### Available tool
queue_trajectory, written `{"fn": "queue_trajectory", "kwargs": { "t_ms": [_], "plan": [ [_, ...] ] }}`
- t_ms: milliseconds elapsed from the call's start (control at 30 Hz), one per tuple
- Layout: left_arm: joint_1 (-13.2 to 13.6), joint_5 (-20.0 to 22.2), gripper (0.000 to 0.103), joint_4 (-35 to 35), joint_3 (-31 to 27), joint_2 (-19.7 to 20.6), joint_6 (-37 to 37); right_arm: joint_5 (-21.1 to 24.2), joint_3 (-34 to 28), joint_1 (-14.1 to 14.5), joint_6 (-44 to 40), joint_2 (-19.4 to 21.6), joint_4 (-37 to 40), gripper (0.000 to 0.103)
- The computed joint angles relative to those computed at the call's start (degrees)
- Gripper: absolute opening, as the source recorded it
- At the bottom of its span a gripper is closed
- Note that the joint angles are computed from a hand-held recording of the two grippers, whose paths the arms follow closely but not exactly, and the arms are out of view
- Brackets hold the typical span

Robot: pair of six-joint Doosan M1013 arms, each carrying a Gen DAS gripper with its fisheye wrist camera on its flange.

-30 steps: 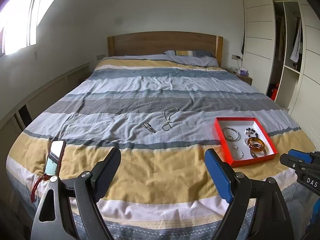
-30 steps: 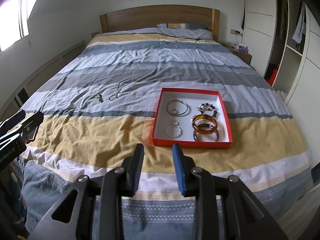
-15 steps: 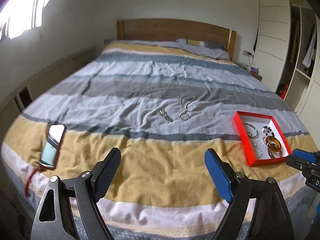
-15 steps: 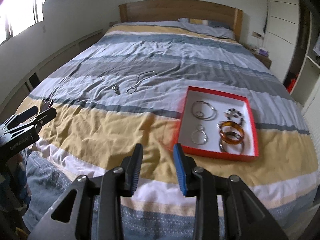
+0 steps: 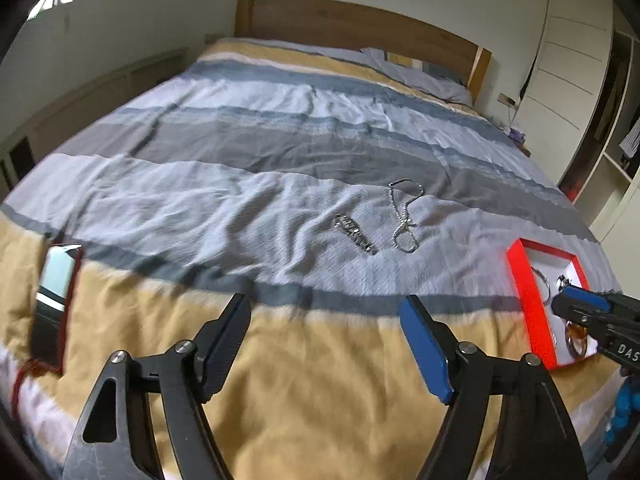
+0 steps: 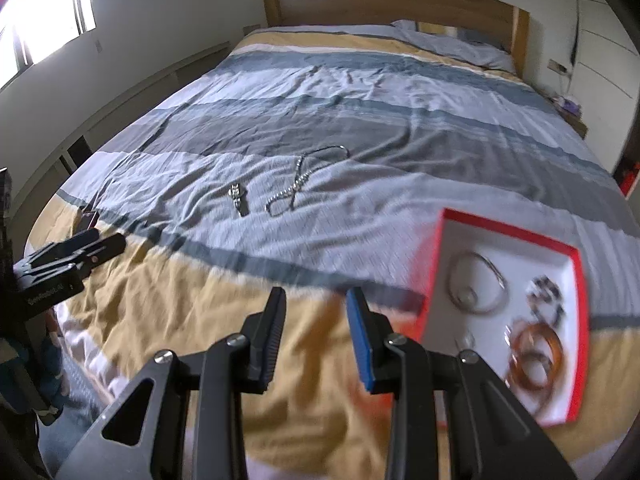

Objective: Organize jewelry
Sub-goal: 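Move both tools back toward the wristwatch and silver chain, then grasp the wristwatch with the left tool while the right tool grasps the silver chain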

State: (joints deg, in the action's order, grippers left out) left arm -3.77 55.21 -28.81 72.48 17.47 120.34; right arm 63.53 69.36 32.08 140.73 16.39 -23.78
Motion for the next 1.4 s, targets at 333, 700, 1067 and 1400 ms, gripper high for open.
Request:
{"fn": "queue_trajectory", "kwargs": {
  "t_ms": [333,700,1067,1400],
  "plan": [
    [-2.75,5.77,0.06,-1.04,-10.35,9.8,-4.31,-3.86,-4.0,-4.91,-4.71,4.83,4.61,0.03],
    [-5.28,7.58,0.027,2.89,-16.65,15.95,-8.08,-4.89,-7.0,-7.65,-7.04,8.82,7.22,0.03],
    [-3.52,4.34,0.024,-1.68,-14.01,14.46,-3.67,-6.35,-10.83,-8.65,-7.74,13.14,12.22,0.03],
    [-1.93,3.36,0.024,-4.02,-12.53,12.93,-0.7,-5.26,-15.53,-8.91,-7.04,17.3,13.5,0.03]
  ]
}}
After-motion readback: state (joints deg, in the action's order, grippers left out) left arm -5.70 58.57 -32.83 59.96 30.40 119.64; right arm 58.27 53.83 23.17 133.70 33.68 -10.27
